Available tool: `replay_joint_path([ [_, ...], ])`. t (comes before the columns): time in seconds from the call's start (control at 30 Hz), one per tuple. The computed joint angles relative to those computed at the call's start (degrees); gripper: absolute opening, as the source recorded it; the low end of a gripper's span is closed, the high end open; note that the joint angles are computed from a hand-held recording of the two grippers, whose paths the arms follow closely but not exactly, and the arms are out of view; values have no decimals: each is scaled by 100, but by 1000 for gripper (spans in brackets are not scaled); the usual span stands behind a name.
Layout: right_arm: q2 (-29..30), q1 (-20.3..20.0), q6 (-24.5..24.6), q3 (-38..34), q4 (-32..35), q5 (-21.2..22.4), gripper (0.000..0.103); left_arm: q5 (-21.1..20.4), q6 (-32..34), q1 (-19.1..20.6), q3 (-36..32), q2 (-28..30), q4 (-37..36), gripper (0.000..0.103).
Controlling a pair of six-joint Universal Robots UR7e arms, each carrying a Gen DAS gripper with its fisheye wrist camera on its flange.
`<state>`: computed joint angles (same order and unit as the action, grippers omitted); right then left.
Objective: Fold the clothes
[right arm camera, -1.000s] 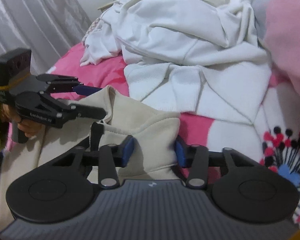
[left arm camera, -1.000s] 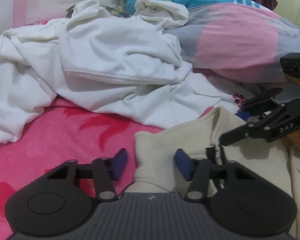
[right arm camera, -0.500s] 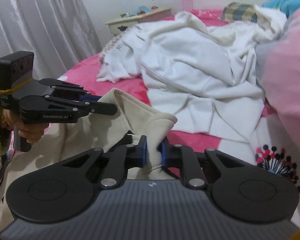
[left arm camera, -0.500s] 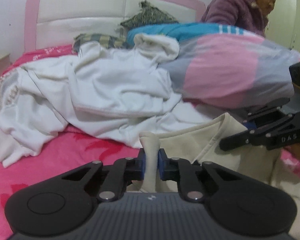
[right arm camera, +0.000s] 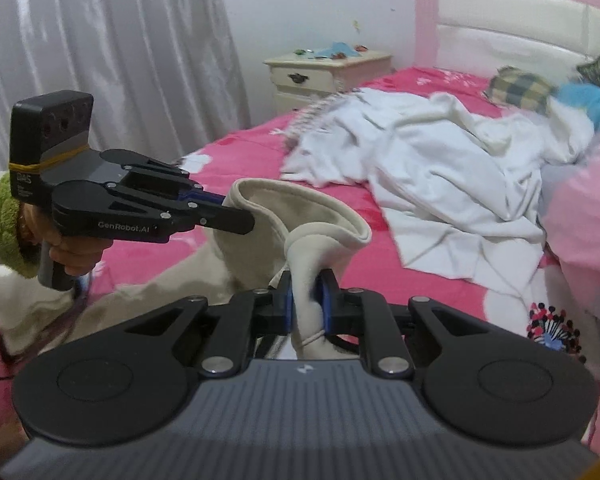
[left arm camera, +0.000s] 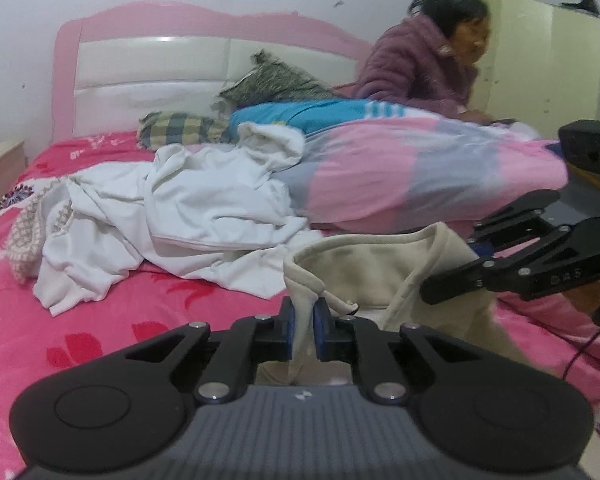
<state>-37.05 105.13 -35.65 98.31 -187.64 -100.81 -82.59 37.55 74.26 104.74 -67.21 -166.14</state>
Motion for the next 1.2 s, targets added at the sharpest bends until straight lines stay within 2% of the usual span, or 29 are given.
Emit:
replay_joint_path([
  [0.17, -265, 339, 239, 754, -455, -88, 12, -202, -166, -75, 925, -1008, 140, 10],
  [0.33, -339, 616, 471, 1611, -1290, -104, 12, -308, -124, -91, 1788, -2037, 476, 10],
  [0.53, -132, 877, 654, 2374, -1922, -293, 12, -171, 26, -63, 2540, -2943, 1053, 10],
  [0.77, 81, 972, 718, 2850, -2386, -260, 12, -202, -29, 6, 2843, -3470, 1872, 10],
  [0.87, 112, 966, 631, 2968, -2420, -188, 12, -186, -109, 69, 2844, -3520, 2144, 10],
  [1.0, 142, 888, 363, 3081, -2223, -233, 13, 43, 7, 96, 2852, -3522, 2644, 11],
  [1.03, 165, 897, 223, 3112, -2177, -316, 13, 132, -2, 103, 2816, -3505, 2840, 13],
  [1.13, 37, 849, 62, 3202, -1559, -376, 16, 257, -208, 204, 2570, -3506, 3546, 37],
  [1.2, -96, 797, 88, 3261, -1222, -291, 22, 272, -387, 270, 2412, -3583, 3820, 42],
])
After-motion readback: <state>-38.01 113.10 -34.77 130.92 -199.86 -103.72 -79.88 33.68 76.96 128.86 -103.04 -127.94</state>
